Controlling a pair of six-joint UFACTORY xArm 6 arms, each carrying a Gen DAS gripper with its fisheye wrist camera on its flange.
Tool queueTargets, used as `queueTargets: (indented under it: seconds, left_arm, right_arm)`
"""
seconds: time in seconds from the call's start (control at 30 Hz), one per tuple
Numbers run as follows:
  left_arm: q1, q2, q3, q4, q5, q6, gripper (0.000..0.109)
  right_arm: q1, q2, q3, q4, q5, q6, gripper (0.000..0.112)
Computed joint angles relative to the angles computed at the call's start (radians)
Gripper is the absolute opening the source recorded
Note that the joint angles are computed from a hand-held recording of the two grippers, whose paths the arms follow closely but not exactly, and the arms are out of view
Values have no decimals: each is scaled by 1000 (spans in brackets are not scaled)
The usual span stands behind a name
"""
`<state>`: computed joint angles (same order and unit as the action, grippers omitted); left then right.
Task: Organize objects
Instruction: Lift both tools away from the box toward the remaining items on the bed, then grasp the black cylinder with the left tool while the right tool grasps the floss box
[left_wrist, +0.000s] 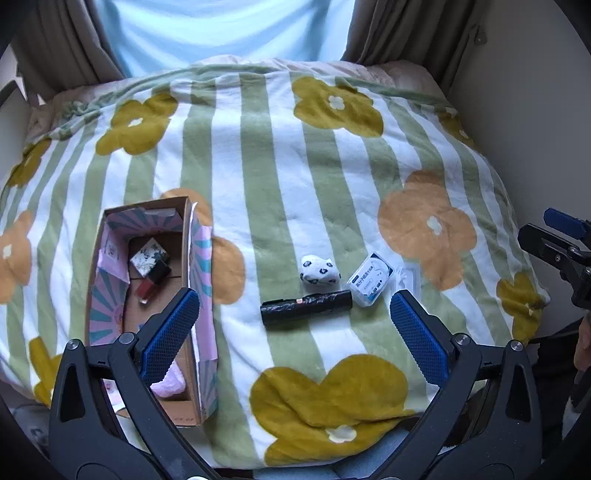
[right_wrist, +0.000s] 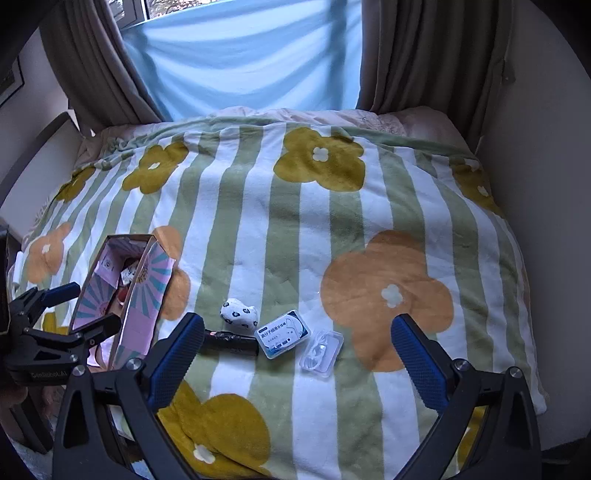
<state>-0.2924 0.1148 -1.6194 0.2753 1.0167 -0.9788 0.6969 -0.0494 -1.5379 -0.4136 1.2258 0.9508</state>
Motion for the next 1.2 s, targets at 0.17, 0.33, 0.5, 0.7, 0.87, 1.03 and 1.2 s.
queueTargets:
  seconds: [0.17,0.33,0.5,0.7,0.87,1.03,1.2]
  left_arm:
    - [-10,78,-55,-45,43,-28,103]
    - [-6,171,-91,-137,38,-55,103]
    - [2,277,-133,-207,9,-90,103]
    - [2,411,-240,-185,56,-14,103]
    - [2,502,-320,-147,94,153,97]
    - [12,553,-345,-159,98,353,85]
    - [26,584,-355,-195,94,515,79]
  right_arm:
    - [-34,-28,101,56,-91,-144,101]
    - [-80,-23,197,143,-196,-358,101]
    - [-125,27,274,251,-293,-603,101]
    - [-164,116,307,353,-360,-795,101]
    - [-182,192,299,428,-408,-869,101]
    - [-193,277,256,492,-414,-912,101]
    - [-197,352,207,520,-386,-930,101]
